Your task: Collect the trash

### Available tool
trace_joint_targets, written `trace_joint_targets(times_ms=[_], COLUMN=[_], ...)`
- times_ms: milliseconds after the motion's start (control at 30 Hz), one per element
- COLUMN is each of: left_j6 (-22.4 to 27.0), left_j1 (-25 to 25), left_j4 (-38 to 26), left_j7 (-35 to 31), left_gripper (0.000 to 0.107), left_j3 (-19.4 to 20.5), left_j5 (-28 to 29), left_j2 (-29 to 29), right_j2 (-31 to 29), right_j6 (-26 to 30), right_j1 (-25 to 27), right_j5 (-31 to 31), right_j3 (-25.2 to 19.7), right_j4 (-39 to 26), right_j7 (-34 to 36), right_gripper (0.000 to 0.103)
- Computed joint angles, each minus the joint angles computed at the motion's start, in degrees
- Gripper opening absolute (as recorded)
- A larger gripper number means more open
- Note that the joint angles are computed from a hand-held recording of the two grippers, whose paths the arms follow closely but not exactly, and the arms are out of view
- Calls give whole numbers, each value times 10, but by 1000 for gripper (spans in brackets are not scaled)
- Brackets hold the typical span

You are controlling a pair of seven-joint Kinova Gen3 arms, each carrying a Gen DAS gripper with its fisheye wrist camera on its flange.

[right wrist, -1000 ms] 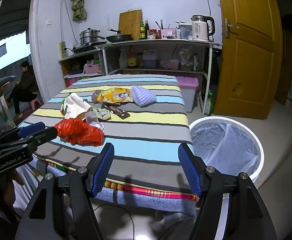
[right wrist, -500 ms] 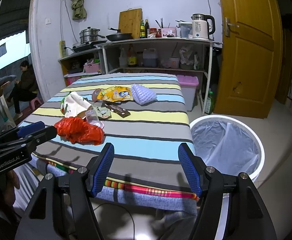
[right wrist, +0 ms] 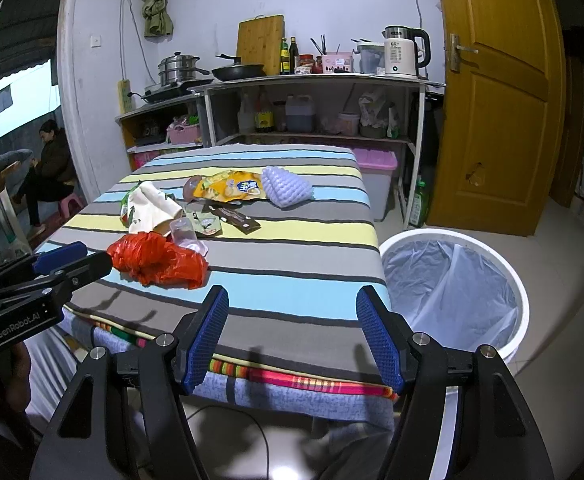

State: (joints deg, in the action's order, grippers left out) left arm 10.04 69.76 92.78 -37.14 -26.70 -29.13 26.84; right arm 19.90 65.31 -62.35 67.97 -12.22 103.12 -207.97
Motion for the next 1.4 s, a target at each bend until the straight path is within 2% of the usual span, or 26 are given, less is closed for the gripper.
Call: trace_joint_targets(times_ms=[1167,1333,1400], left_j6=[-8,-16,-19], left_j1=[9,-5,-24], left_j4=[4,5,2], left_j7=[-17,-31,-46], left_gripper=[53,53,53], left_j3=[-20,-14,1], left_j5=[15,25,32], left_j2=[3,3,3], right_j2=[4,3,4], right_j6=[-24,-41,-46], right_j1=[12,19,22], right_j5=[-8,-2,-2], right_j3=[8,11,13], right_j4=[-12,-12,-15], right_j7=[23,30,35], right_gripper=[67,67,67])
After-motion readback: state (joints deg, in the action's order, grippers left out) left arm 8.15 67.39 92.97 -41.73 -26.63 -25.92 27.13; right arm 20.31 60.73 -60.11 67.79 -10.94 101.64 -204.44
